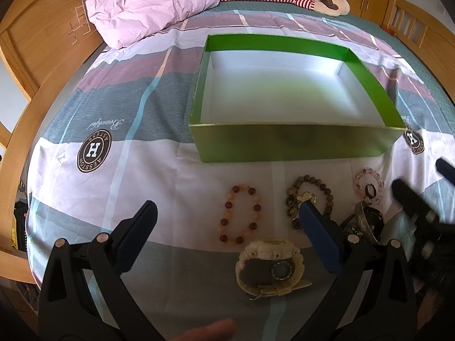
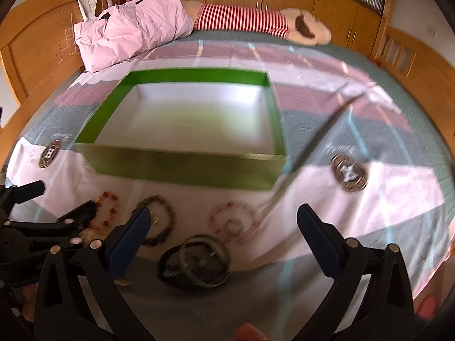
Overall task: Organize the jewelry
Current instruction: 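Grasp the black watch with the right tool while the left tool grasps the white watch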
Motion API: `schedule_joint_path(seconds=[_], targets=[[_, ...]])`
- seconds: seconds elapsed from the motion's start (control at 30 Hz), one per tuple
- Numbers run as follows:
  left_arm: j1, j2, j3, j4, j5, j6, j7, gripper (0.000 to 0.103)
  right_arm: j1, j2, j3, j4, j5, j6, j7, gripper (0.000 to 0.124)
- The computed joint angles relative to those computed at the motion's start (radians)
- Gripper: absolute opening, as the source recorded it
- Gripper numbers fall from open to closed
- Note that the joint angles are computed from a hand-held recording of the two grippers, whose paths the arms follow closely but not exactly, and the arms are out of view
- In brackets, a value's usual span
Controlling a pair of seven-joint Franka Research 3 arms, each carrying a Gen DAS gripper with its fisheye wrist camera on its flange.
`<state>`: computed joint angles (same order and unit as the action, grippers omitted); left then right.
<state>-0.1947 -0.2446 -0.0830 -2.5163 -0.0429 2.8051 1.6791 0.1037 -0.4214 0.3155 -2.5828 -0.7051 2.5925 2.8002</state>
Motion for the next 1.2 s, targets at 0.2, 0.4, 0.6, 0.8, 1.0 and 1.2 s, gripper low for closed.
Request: schedule_joint_path(seconds=[0.2, 0.4, 0.6, 0.8, 1.0, 1.2], targets=[[0.015, 0.033, 0.033, 0.064, -0.092, -0.085, 0.026, 0.100, -0.012, -0.052, -0.109, -0.006, 0.101, -0.010, -0.140, 0.102], [0.049, 0.057, 0.024, 0.107, -0.132, -0.180, 0.057, 0.066, 0.139, 0.038, -0.258, 0.007, 0.478, 0.031, -0.554, 0.068], [0.058, 0.057, 0.027, 0.141, -0.208, -0.316, 0.189, 0.054, 0.268, 0.098, -0.290, 0.002, 0.747, 0.023, -0.856, 0.060], [0.058, 0.047, 0.010, 0.139, -0.226, -0.385, 0.276, 0.054, 0.176, 0.159, -0.146, 0.037, 0.609, 0.009, -0.768, 0.030], [0.056, 0.050, -0.008, 0.132, -0.199, -0.429, 0.298, 0.054, 0.164, 0.184, -0.131, 0.047, 0.617, 0.035, -0.753, 0.005], [0.066, 0.078, -0.022, 0.139, -0.147, -0.446, 0.260, 0.033, 0.111, 0.155, -0.137, 0.052, 0.486, 0.031, -0.636, 0.005]])
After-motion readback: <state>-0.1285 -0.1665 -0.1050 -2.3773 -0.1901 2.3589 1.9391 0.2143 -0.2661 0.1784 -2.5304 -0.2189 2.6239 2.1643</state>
